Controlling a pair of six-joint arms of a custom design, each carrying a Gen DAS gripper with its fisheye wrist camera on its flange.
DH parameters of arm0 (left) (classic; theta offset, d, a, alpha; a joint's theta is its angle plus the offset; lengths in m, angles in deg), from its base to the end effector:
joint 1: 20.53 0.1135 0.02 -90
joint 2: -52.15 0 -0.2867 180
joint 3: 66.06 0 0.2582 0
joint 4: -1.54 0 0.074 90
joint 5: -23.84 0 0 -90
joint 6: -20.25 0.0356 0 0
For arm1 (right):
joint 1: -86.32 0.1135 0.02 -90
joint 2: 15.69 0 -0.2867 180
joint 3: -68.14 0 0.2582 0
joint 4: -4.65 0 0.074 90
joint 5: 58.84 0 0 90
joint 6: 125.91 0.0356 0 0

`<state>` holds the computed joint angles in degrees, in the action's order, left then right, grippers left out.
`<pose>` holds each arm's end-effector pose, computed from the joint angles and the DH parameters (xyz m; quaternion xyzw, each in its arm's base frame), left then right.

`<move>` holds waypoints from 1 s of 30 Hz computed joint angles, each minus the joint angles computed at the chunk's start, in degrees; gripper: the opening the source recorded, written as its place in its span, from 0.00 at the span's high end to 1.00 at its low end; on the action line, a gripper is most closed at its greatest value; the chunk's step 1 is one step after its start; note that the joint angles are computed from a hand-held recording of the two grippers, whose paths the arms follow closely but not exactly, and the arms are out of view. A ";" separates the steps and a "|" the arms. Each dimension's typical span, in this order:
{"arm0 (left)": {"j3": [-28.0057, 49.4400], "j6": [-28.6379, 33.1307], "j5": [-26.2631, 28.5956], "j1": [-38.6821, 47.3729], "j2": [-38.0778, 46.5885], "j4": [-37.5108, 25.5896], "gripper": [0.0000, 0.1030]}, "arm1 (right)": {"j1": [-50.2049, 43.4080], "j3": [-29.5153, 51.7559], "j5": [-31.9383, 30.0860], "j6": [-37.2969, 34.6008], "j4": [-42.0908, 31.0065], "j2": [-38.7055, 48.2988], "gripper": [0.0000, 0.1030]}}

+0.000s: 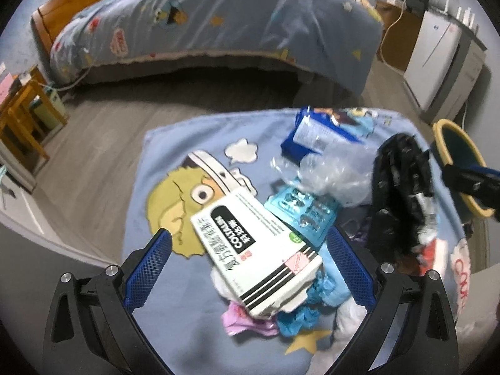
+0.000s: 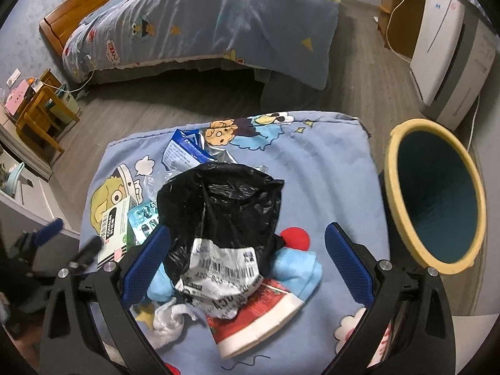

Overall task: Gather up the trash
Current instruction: 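Grasp the white COLTALIN box with the left tool while the right tool grasps the black bag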

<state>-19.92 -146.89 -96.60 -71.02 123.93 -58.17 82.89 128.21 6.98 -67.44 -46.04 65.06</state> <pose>0.1231 -0.1209 0.1698 -0.2326 0.9357 0.0806 0.2527 0.2499 -0.0004 0.2044 -0.2671 0.9278 0.1496 0.2130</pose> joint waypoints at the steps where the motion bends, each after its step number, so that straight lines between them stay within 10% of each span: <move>1: -0.57 0.62 0.58 0.87 0.83 1.73 0.05 | 0.51 0.23 0.15 0.39 0.43 0.76 0.06; 13: -5.58 5.28 7.57 10.40 8.74 16.46 0.06 | 7.35 0.29 2.81 3.75 2.07 8.23 0.07; 19: -8.93 5.02 9.34 11.26 4.76 19.22 0.09 | 9.00 0.14 5.86 3.97 2.51 10.91 0.37; 28: -8.78 3.81 7.76 8.97 0.62 14.93 0.29 | 6.89 -0.30 4.59 1.62 -0.52 6.14 0.61; 30: -8.40 4.05 6.23 8.03 -1.12 13.10 0.60 | 5.77 -0.24 3.97 0.60 -1.43 4.20 0.64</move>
